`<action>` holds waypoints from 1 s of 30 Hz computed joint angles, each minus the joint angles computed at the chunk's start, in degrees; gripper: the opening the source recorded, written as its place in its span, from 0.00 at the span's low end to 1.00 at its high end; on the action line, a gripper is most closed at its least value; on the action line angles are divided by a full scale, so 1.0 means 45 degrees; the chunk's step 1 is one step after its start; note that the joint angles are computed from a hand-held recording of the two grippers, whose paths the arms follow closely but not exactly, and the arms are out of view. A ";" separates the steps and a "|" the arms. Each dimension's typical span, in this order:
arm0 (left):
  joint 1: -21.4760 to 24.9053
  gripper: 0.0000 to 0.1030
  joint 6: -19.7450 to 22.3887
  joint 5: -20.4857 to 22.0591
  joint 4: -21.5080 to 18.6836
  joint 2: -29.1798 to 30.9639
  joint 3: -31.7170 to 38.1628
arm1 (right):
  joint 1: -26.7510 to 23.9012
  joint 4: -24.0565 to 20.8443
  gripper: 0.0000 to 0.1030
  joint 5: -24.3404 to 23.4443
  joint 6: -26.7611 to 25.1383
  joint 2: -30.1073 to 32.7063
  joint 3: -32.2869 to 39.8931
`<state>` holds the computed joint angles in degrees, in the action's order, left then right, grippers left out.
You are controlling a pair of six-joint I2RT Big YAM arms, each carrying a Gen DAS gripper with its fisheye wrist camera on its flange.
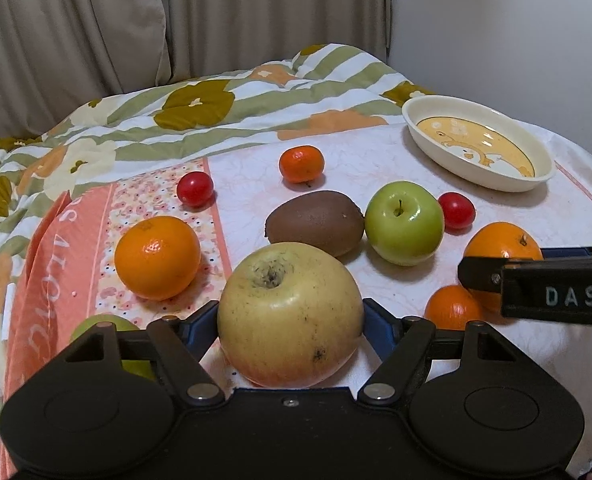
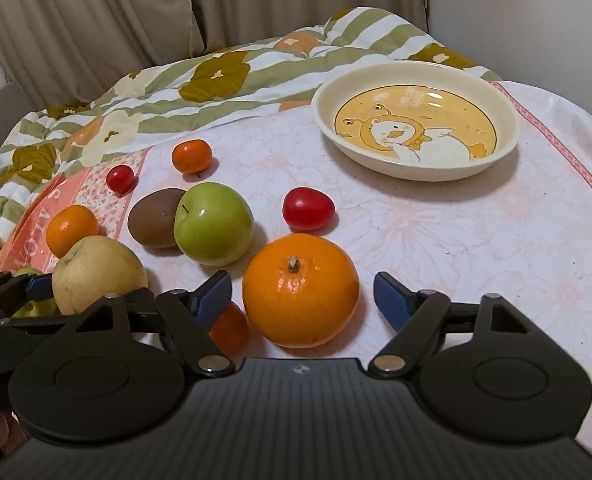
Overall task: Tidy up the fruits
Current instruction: 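Grasp the yellow apple with the left tool while the right tool grasps the large orange, then carry the yellow apple and large orange toward the duck bowl with both tools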
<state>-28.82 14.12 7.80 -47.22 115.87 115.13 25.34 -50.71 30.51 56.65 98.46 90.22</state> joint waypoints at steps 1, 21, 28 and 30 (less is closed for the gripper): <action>0.0014 0.76 0.0027 0.0020 -0.0005 -0.0019 -0.0026 | -0.0010 0.0017 0.84 -0.0012 0.0002 0.0005 -0.0001; 0.0004 0.76 -0.0318 0.0126 -0.0112 -0.1077 -0.0778 | -0.0137 -0.0183 0.76 -0.0032 0.0083 -0.0760 -0.0162; -0.0411 0.76 -0.0675 -0.0200 0.0009 -0.1655 -0.0565 | -0.0314 -0.0409 0.76 0.0203 -0.0398 -0.1826 -0.0447; -0.0592 0.76 -0.0851 -0.0372 -0.0124 -0.1692 -0.0273 | -0.0476 -0.0365 0.76 0.0093 -0.0715 -0.2184 -0.0564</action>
